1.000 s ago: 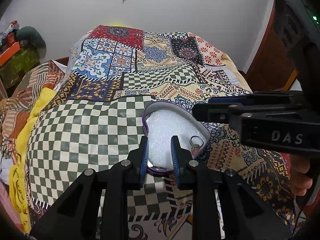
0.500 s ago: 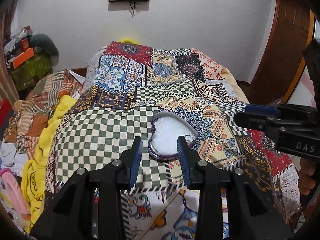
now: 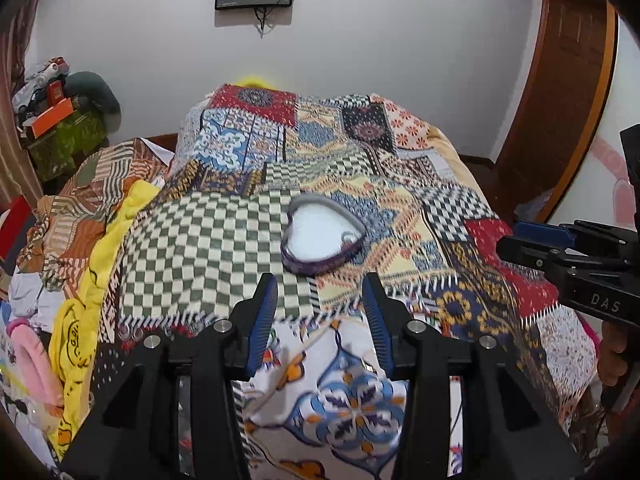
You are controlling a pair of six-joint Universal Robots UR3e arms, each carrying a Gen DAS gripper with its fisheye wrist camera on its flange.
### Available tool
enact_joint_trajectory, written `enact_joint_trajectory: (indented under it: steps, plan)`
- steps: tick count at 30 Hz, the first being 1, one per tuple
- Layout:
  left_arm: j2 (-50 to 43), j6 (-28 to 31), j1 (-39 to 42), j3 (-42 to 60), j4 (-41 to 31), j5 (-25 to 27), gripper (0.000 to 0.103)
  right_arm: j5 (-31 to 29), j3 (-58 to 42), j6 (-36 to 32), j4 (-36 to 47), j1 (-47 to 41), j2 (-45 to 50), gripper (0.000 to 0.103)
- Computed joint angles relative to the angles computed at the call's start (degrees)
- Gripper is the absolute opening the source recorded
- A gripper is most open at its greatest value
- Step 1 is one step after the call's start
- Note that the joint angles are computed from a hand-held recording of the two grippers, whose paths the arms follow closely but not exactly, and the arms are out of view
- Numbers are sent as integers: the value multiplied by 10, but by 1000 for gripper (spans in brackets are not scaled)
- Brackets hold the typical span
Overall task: Organize jewelry
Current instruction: 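Grasp the red beaded bracelet with the right tool while the left tool grasps another gold ring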
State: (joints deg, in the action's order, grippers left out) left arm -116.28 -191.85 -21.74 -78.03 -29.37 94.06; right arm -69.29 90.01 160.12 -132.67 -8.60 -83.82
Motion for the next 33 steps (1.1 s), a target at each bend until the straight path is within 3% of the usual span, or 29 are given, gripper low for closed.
enact_joint_trajectory:
  steps: [7,17,24,29,31,33]
  plan:
    - [5,-13,-5,-54,6,-26,43,-16,94,-19,-13,-8,-45,35]
    - [25,-22,-13,-141,55,-53,43,20,160,-51,9,-5,-82,35]
    - [19,-11,-19,-142,59,-51,43,-1,168,-72,-5,32,-48,35]
    - [-2,-5,-19,-125,59,-63,43,16,191,-92,-17,18,-56,35]
    - [-10,-6,-17,-117,57,-67,43,16,192,-92,-22,18,-56,31]
    - [-16,-6,-16,-112,59,-71,43,8,193,-89,-32,22,-55,15]
